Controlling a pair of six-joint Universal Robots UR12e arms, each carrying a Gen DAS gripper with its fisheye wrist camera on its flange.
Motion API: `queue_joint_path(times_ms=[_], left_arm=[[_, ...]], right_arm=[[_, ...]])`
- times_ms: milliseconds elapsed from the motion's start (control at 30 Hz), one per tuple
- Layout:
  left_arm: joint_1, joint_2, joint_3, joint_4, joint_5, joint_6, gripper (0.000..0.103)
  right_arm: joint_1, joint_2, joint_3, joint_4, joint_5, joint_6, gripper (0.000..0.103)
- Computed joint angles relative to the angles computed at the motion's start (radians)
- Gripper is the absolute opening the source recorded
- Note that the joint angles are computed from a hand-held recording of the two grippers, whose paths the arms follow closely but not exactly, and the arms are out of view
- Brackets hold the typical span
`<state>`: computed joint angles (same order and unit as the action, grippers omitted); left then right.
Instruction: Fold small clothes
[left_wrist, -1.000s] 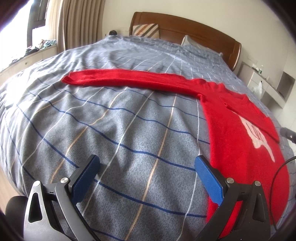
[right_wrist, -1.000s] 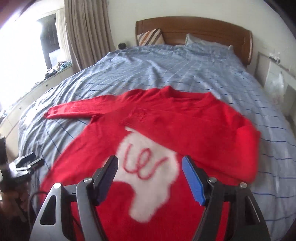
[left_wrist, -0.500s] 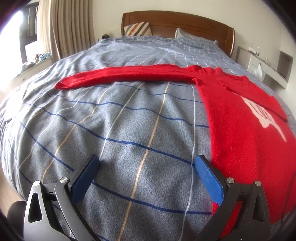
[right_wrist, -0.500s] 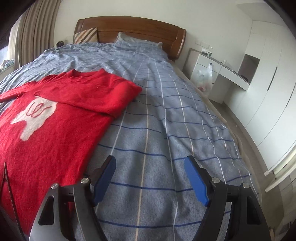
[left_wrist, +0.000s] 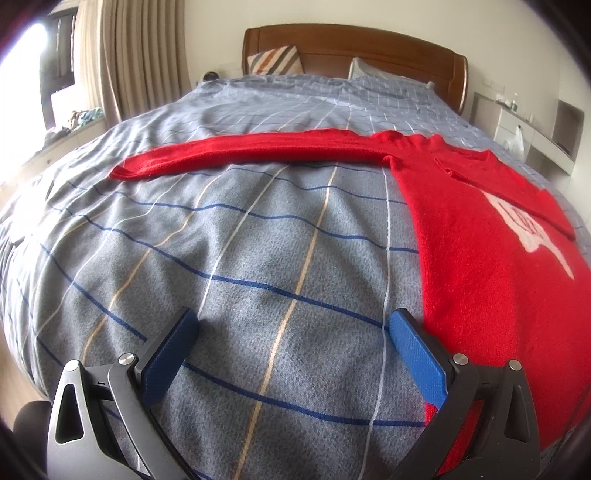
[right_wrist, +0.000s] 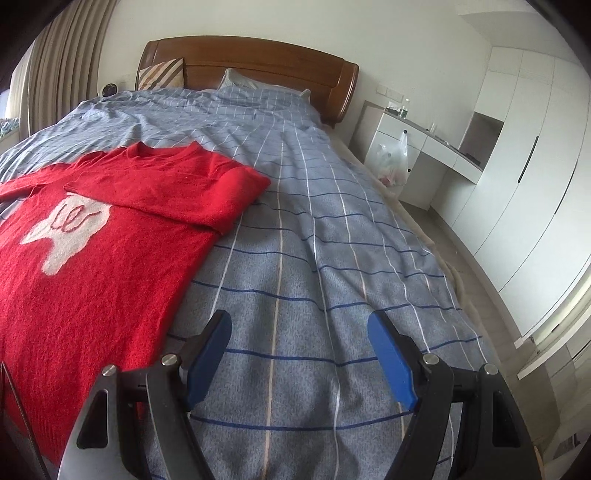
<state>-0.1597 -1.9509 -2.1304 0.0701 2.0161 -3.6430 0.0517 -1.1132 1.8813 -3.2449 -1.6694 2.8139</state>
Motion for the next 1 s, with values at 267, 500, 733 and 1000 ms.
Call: queue_joint_path(times_ms=[267,500,733,1000], left_arm=[[0.0,0.0,0.0,0.0,0.0,0.0,0.103],[0.0,0.0,0.0,0.0,-0.001,0.0,0.103],[0.002,0.0,0.0,0.0,-0.002,0.001,0.103],[0.002,0.0,0.0,0.0,-0.003,0.001,0.103]], right_arm=[[0.012,-0.009,-0.005,-0.011,-0.026,-0.027,0.076],[0.018,-0.014,-0.007,-0.015,-0.04,-0.037,0.076],[0.03,-0.029,-0.01,-0.003,-0.072,-0.051,0.076],[0.053,-0.059,-0.016,0.032,-0.117,-0.078,0.076]])
